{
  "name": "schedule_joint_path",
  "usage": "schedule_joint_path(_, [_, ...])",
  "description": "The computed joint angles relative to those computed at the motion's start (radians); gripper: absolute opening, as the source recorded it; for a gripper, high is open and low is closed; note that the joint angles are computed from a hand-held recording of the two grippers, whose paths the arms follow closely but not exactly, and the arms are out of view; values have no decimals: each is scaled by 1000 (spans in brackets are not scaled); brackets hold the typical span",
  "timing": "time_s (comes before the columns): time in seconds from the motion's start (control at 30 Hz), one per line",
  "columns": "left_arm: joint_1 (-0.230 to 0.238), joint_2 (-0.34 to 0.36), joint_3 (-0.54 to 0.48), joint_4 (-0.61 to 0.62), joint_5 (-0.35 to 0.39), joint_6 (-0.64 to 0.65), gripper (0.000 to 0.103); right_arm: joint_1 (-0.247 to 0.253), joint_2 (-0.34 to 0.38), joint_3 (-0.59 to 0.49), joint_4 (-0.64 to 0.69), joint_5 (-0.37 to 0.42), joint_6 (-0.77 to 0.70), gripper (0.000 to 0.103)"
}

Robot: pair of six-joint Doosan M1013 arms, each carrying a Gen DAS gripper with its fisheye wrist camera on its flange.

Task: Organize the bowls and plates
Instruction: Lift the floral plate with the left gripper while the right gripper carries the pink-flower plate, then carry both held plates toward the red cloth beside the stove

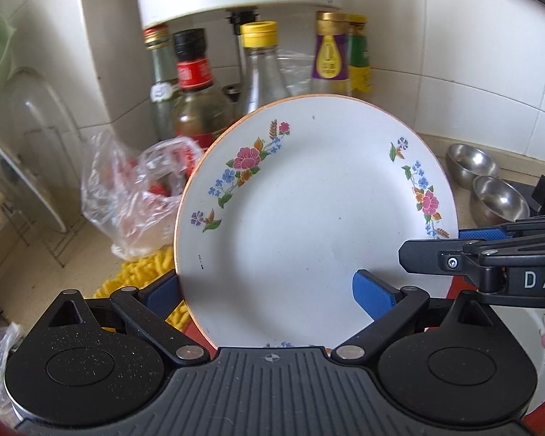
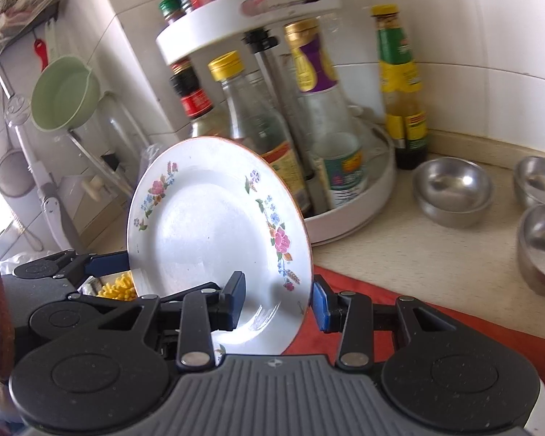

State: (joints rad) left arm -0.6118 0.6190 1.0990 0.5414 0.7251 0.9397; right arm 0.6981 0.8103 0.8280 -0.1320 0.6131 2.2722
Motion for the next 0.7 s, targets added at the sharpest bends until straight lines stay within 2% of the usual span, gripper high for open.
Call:
schedule_joint_path(0.33, [-33,33,-55,-75,-22,127,100,-5,-98,171,-173,-39,221,38])
schedule_joint_path(0.7, [-73,77,-122,-209,-25,317,100,-3,-196,343,-359,-26,495,38])
